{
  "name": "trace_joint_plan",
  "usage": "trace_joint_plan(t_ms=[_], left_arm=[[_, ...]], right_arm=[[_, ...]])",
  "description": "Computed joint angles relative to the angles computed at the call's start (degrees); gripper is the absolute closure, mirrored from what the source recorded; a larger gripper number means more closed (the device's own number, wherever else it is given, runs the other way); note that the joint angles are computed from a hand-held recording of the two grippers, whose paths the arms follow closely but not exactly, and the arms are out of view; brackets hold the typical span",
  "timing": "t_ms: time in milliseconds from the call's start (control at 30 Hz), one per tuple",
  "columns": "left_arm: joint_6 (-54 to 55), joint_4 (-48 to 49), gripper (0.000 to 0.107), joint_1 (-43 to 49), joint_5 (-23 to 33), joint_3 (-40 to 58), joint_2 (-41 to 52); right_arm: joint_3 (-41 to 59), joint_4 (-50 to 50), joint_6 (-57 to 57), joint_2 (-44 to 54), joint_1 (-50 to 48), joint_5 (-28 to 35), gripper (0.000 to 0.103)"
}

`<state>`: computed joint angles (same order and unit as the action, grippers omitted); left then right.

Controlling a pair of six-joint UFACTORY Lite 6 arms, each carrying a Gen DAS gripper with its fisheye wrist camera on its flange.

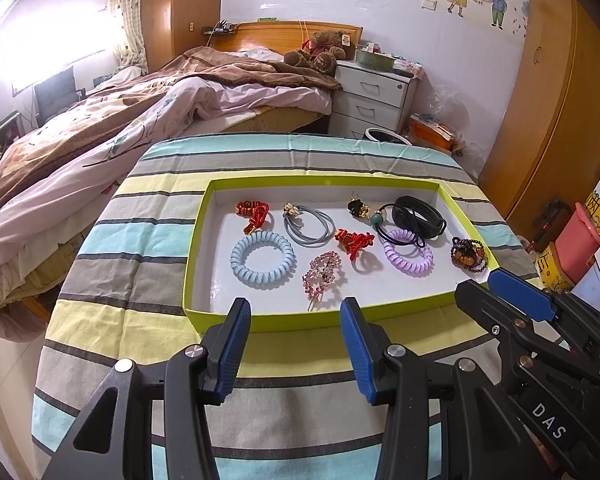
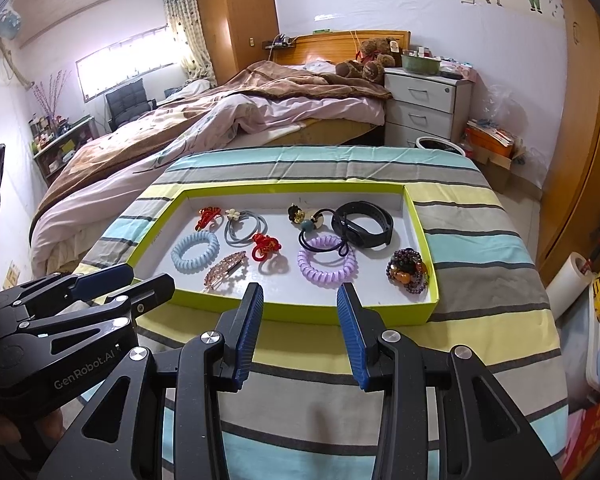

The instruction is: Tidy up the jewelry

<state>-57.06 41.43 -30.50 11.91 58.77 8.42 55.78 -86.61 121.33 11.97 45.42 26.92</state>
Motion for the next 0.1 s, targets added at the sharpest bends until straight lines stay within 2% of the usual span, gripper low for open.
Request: trace_joint_plan(t_ms=[100], left_arm=[[-0.37,0.17,0.061,0.14,-0.07,-0.24,-0.20]], right_arm=[[-0.27,-0.48,0.37,-0.21,-0.02,0.11,0.064]])
